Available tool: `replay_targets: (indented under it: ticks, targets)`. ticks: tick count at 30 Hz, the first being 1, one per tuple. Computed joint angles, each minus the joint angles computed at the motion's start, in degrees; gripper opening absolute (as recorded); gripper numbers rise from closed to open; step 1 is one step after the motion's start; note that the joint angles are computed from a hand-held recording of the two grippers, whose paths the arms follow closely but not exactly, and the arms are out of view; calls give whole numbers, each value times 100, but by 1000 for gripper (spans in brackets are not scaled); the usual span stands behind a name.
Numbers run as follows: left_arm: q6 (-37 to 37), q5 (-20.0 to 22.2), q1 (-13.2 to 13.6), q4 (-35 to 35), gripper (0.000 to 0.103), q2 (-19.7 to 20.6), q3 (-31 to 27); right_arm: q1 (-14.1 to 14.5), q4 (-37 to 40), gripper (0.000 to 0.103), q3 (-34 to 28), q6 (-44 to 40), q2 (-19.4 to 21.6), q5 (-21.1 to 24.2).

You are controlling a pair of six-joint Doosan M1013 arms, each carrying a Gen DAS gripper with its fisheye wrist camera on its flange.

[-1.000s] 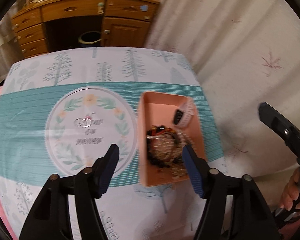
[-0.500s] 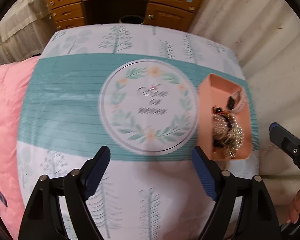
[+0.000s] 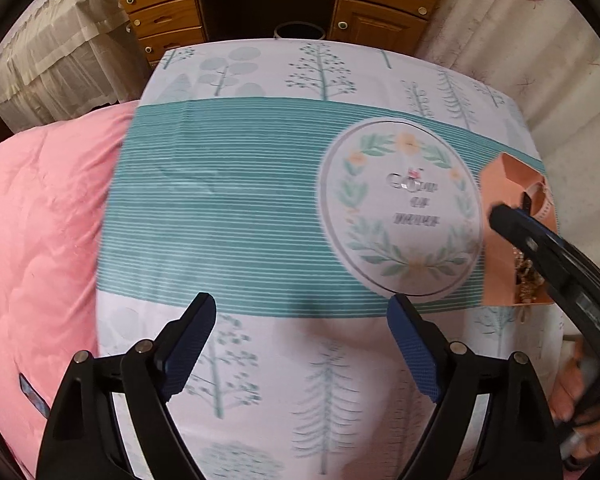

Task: Organize jewelry
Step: 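Move the right tool to the small silver earring on the card and grasp it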

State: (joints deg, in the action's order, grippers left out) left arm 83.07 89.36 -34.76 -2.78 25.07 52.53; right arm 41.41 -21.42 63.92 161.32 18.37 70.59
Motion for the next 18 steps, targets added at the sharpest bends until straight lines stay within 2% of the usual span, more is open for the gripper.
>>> replay_targets:
  ticks: [4,7,9,15,18]
  targets:
    - [259,14,158,-39,86,38,9,61,-627,33,-234,526,357,288]
    - [444,18,253,-32,86,65,39,42,-856,32,-221,1138,466,275]
    - [535,-23,320,-49,86,53,95,48,-1029,32,-262,1405,572,431]
    - [658,-237,452,-48,86,-25,278,51,-1305,32,-479,1365,870,945]
    - [709,-232,504,-45,86,-20,311,37,-1310,27,-563,1322,969,1192]
